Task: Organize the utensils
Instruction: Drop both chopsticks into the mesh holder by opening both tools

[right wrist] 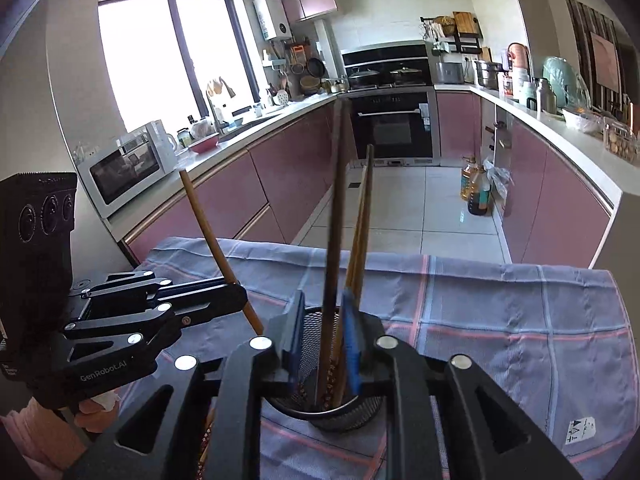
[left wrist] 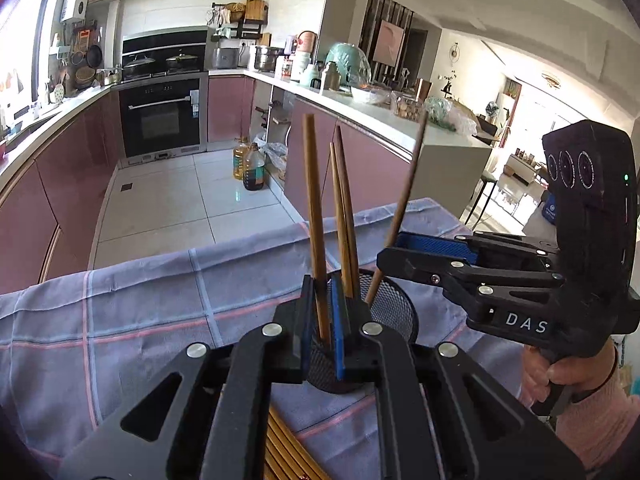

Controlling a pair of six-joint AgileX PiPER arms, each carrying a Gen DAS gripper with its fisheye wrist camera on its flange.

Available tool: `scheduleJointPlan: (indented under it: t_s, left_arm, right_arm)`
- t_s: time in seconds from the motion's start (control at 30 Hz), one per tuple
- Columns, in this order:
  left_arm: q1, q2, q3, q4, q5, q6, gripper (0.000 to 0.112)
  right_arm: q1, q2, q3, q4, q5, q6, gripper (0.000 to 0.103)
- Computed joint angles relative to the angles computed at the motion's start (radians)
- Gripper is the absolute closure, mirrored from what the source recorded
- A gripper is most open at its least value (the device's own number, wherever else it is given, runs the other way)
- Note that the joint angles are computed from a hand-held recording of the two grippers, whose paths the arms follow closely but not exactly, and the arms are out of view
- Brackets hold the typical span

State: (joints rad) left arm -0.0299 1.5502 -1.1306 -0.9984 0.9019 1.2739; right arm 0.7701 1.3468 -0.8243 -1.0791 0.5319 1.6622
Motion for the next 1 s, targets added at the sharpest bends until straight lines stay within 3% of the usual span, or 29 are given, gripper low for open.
scheduleJointPlan:
  t_s: [0.07,0.3,0.37,0.5,0.8,0.93,1.0]
  left_arm:
    - [-0.001,0.016,0.005,0.011,0.0,-0.004,0.1]
    - [0.006,0.085,0.02,0.027,0.006,0.002,0.094]
    - [0.011,0.107,0.022,0.024,0.017,0.01,0.094]
    - [0.025,0.112,0.036,0.01,0.036,0.033,0.088]
    - [0.052,0.084,0.075,-0.004,0.055,0.052,0.087]
    - [0.092,0.05,0.118,-0.05,0.038,0.107,0.084]
    - [0.122,0.036,0.139,-0.068,0.042,0.136,0.083]
  right_arm:
    - [-0.001,0.001,0.023,-0.019,0.022,0.047,0.067]
    - [-0.104,0.034,0.101,0.054,-0.209,0.045,0.066]
    - [-0.108,0.051,0.1,0.052,-0.238,0.055,0.068]
    - [-0.085,0.052,0.099,0.018,-0.233,0.11,0.068]
    - [-0.061,0.045,0.098,-0.002,-0.215,0.139,0.066]
    - [-0.021,0.006,0.136,-0.101,-0.164,0.263,0.063]
    - [0.034,-0.015,0.144,-0.12,-0.093,0.292,0.062]
